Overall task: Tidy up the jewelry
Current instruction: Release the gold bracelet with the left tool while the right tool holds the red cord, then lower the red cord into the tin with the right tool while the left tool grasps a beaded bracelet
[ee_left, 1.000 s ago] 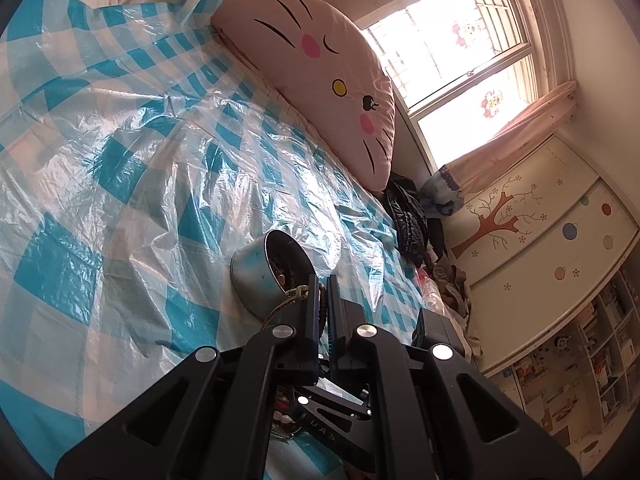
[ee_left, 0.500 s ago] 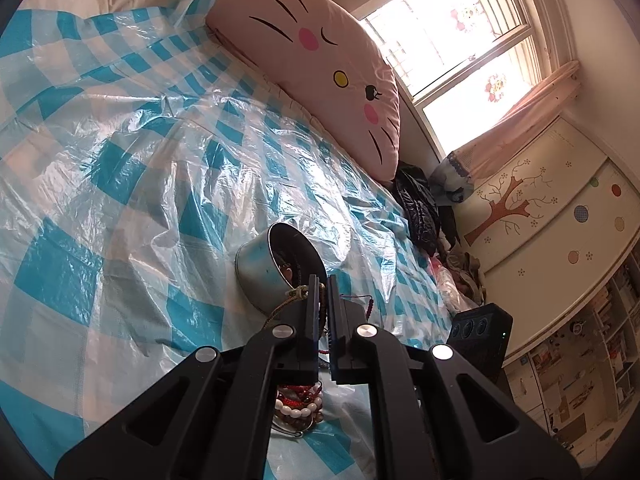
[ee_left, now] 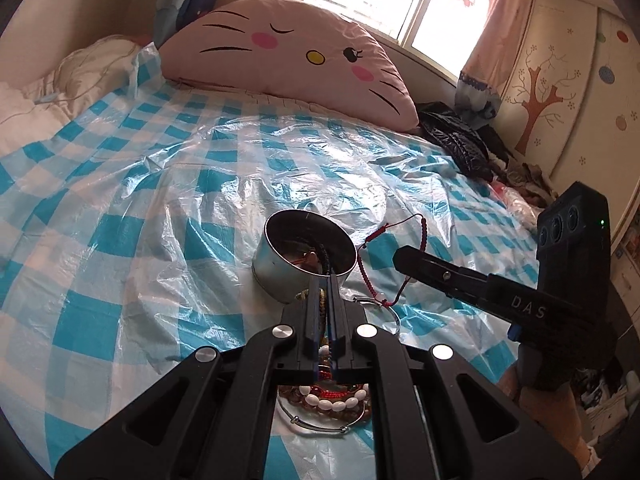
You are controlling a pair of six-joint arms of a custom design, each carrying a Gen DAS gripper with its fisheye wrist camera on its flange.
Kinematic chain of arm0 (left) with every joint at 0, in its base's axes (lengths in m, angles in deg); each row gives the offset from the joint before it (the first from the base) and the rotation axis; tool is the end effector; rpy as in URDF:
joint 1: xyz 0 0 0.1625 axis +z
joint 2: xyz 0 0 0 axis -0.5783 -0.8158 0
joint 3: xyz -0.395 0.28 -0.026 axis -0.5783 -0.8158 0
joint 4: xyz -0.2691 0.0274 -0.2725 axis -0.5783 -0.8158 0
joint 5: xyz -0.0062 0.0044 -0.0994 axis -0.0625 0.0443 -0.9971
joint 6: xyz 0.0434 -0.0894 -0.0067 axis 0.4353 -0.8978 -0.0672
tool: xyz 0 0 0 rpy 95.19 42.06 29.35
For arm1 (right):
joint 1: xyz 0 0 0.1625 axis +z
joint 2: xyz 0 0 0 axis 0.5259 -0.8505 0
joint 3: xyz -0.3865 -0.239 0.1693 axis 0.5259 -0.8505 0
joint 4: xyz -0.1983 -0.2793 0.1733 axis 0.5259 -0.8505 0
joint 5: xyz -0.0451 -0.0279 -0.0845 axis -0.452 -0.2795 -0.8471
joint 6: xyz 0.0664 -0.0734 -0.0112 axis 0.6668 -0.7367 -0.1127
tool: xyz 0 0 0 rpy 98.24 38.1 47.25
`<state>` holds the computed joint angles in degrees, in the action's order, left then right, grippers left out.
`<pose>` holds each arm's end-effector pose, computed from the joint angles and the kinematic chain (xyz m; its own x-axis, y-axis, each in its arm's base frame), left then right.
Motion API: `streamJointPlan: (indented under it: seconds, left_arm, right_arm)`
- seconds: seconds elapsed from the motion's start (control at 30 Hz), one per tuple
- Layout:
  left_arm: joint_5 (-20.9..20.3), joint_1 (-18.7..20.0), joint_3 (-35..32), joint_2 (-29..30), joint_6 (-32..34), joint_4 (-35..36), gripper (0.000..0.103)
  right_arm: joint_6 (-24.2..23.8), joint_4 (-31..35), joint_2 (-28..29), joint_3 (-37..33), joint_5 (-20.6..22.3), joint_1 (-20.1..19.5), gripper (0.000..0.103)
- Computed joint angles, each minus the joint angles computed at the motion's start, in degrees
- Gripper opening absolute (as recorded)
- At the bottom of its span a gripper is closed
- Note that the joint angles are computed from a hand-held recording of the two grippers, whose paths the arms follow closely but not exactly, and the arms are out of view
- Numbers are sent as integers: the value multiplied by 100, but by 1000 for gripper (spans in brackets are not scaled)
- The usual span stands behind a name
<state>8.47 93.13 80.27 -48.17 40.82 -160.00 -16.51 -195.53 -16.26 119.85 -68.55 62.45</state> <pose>-0.1156 -0.5465 0.1584 -0.8855 0.0885 -0.4561 0.4059 0.6248 -0.6669 0.1941 -0.6083 0.0792 -0.8736 -0.4761 0.1005 -0.4436 0.6945 -0.5665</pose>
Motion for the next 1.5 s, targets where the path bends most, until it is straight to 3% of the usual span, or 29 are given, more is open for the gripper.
streamJointPlan:
  seconds: [0.23, 0.43, 0.57, 0.67, 0.7, 0.83, 1.07, 1.1, 1.13, 1.2, 1.4, 1.5]
  left_arm:
    - [307, -136, -72, 131, 217, 12, 4]
    - [327, -114, -126, 117, 168, 117, 4]
    - [-71, 112, -174, -113, -318, 880, 5]
    - [-153, 233, -314, -145, -712, 1531, 30]
    - [-60, 243, -354, -128, -801, 1685, 46]
    - [198, 258, -476, -41, -927, 2074, 56]
    - [360, 317, -750, 57, -1204, 3005, 55]
    - [327, 340, -764, 47, -1258, 3086, 44]
    - [255, 368, -763, 27, -1292, 3099, 34]
    - [-8, 462, -767, -40, -1406, 3111, 31]
    - [-1062, 890, -780, -229, -2036, 2952, 31]
    - [-1215, 992, -801, -223, -2185, 2914, 30]
  right_arm:
    - [48, -30, -5, -5, 137, -42, 11]
    - [88, -38, 6, -45, 192, -49, 11]
    - [160, -56, -19, -16, 199, -82, 11]
    - [214, -62, -33, -9, 231, -109, 11]
    - [221, -68, -39, -3, 250, -117, 11]
    - [228, -31, -55, 2, 324, -148, 11]
    - [247, 24, -73, -8, 462, -188, 12]
    - [251, 27, -78, -7, 481, -193, 12]
    - [256, 33, -82, -7, 497, -197, 12]
    - [264, 32, -86, -5, 517, -202, 12]
    - [255, 34, -91, 9, 536, -201, 12]
    - [238, 50, -82, -1, 539, -197, 12]
